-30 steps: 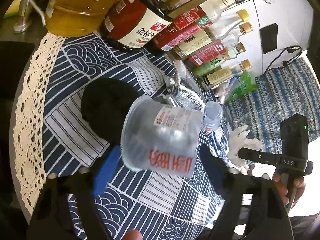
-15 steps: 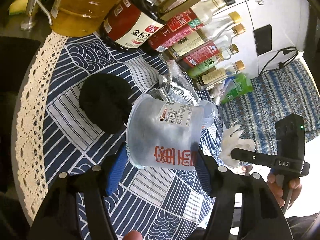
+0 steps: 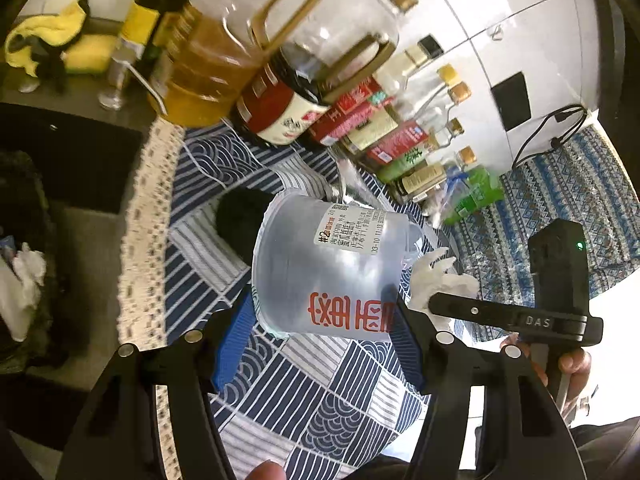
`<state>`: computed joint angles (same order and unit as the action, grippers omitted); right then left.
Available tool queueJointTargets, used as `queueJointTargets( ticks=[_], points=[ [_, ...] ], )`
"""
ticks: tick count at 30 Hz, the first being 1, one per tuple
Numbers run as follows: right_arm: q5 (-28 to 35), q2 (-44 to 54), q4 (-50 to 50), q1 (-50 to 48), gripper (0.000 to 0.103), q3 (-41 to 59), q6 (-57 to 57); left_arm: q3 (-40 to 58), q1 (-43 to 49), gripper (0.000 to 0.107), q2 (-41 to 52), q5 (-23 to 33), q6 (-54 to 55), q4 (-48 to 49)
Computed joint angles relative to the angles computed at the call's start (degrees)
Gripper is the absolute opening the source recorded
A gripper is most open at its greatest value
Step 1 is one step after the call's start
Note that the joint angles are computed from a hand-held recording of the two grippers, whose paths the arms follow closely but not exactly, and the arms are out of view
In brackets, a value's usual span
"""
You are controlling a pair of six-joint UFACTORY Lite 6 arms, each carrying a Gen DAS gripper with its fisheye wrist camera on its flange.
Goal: Collect trash
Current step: 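Carry the clear cup and tissue with both tools over the trash bin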
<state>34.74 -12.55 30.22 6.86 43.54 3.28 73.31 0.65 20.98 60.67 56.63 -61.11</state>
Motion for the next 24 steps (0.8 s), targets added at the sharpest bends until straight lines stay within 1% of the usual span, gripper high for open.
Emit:
queueJointTargets(
  ticks=[6, 12, 18, 22, 24],
  points=[
    [-2.6, 6.4, -1.0, 7.8, 0.037, 6.2, 4.4, 0.7, 6.6, 0.061, -3.3, 3.7, -0.3, 2.8],
    [-4.6, 16.4, -0.4, 14.5, 0.037, 15.6, 6.7, 2.7, 13.6, 0.061, -5.0, 5.7, 0.6, 6.2],
    [-4.7, 29.0, -1.1, 20.2, 0.037, 28.9, 9.7, 6.6, 21.8, 0.061, -1.8, 8.3, 1.8, 9.0],
    [-4.1, 37.0, -2.5, 23.5, 0.037, 38.0, 12.6, 12.1, 26.9, 0.061, 3.1, 10.3, 1.9, 10.7],
    [-2.9, 42.5, -3.9, 25.2, 0.037, 44.9, 14.9, 16.2, 29.3, 0.062, 6.3, 11.4, 1.6, 11.5]
  ],
)
